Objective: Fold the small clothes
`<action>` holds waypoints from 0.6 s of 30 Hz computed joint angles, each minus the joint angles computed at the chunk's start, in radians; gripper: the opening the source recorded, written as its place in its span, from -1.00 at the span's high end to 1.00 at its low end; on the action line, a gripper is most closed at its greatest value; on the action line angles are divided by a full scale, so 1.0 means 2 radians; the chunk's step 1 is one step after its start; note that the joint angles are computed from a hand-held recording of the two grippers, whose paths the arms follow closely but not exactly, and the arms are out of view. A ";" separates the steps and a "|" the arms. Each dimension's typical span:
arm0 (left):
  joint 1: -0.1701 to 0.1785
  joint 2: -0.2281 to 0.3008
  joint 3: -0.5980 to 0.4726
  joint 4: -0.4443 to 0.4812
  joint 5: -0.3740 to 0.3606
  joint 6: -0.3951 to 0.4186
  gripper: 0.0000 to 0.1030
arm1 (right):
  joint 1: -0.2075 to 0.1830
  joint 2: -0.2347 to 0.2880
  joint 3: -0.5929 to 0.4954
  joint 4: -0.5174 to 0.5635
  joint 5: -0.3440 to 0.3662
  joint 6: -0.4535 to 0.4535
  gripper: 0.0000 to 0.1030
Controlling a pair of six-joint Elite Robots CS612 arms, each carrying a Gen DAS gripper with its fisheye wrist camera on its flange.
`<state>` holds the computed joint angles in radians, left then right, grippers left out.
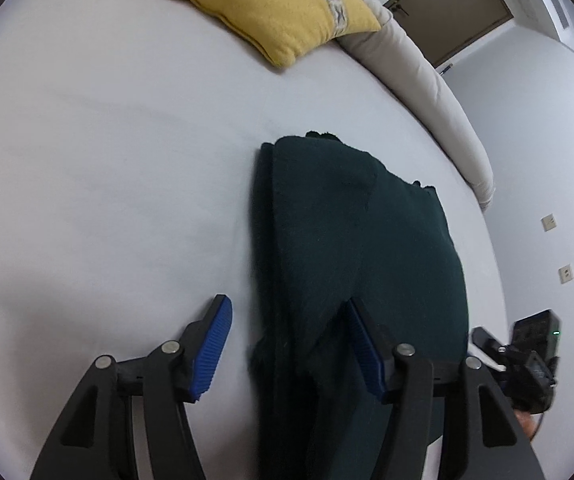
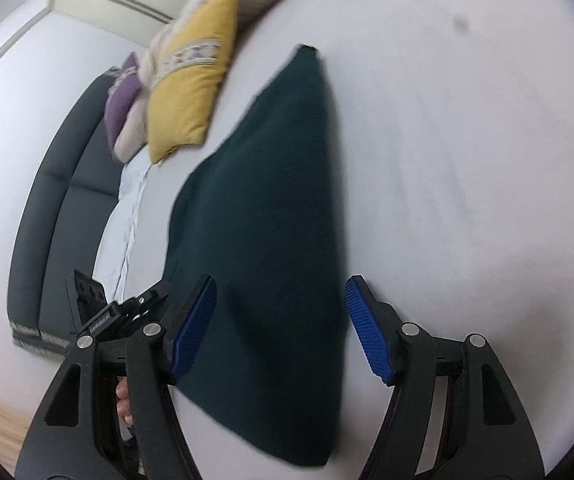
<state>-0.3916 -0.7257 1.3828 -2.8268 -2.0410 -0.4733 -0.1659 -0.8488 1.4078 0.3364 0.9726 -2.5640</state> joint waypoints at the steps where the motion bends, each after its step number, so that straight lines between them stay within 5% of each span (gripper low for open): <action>1: 0.001 0.003 -0.004 0.001 -0.008 -0.006 -0.17 | -0.001 0.005 -0.003 -0.007 -0.008 0.007 -0.27; 5: 0.009 0.021 -0.024 -0.001 -0.048 -0.031 -0.03 | 0.000 0.022 -0.027 -0.007 -0.018 0.017 -0.28; 12: 0.014 0.036 -0.044 0.011 -0.083 -0.053 0.31 | 0.010 0.048 -0.072 0.032 0.004 0.000 -0.03; 18: 0.016 0.037 -0.038 -0.012 -0.096 -0.076 0.51 | 0.015 0.032 -0.050 0.015 0.028 -0.005 0.19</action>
